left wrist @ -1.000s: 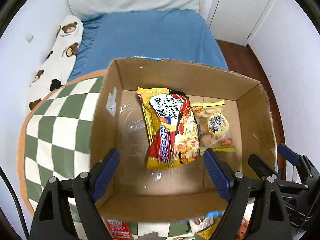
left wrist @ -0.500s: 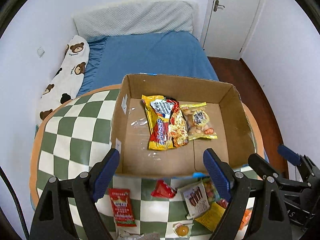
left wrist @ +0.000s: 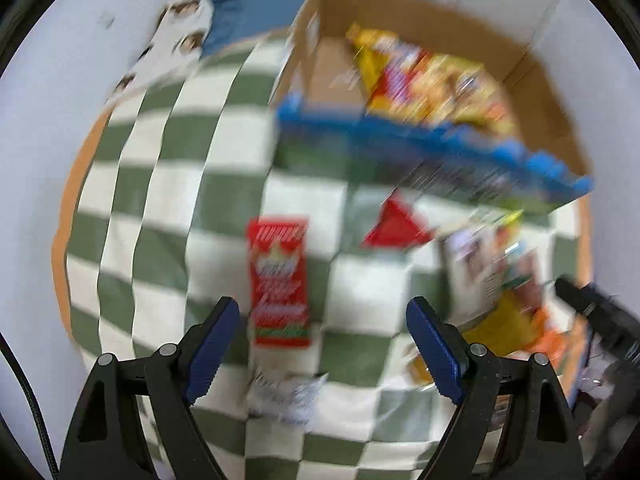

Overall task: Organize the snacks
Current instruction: 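Grasp the red spicy-strip packet with left tool while right tool grasps Franzzi pack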

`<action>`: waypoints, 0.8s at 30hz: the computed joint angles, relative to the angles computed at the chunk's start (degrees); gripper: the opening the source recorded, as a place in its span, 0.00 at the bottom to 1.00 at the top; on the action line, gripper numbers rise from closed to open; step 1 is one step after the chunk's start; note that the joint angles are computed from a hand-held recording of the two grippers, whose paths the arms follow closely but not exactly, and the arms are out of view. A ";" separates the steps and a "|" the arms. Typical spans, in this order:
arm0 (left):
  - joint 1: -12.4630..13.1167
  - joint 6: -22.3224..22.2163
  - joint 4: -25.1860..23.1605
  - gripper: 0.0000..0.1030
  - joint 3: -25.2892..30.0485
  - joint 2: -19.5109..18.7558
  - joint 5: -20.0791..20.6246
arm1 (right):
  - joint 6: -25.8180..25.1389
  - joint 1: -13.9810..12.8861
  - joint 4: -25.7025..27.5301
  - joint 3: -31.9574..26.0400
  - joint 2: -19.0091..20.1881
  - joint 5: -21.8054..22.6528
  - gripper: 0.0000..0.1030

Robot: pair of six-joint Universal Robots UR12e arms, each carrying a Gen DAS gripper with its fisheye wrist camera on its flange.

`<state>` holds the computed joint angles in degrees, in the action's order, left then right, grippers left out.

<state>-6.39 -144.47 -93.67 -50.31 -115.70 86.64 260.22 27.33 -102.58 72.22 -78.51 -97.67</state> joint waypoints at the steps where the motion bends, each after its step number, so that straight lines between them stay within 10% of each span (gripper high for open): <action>1: 0.23 -0.46 0.82 0.83 -1.44 0.23 1.50 | -0.93 -0.16 -0.80 0.53 0.42 0.56 0.92; 14: 3.37 -5.28 -2.58 0.83 -1.39 -2.37 6.61 | -11.24 -1.08 5.12 -4.36 8.50 4.65 0.63; 24: 0.08 -4.42 -4.65 0.83 2.55 -8.12 8.68 | -3.14 -1.11 -3.73 1.10 6.20 14.42 0.62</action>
<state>-6.30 -148.89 -98.32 -47.76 -123.81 95.32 257.09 26.23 -106.31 73.32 -72.31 -83.25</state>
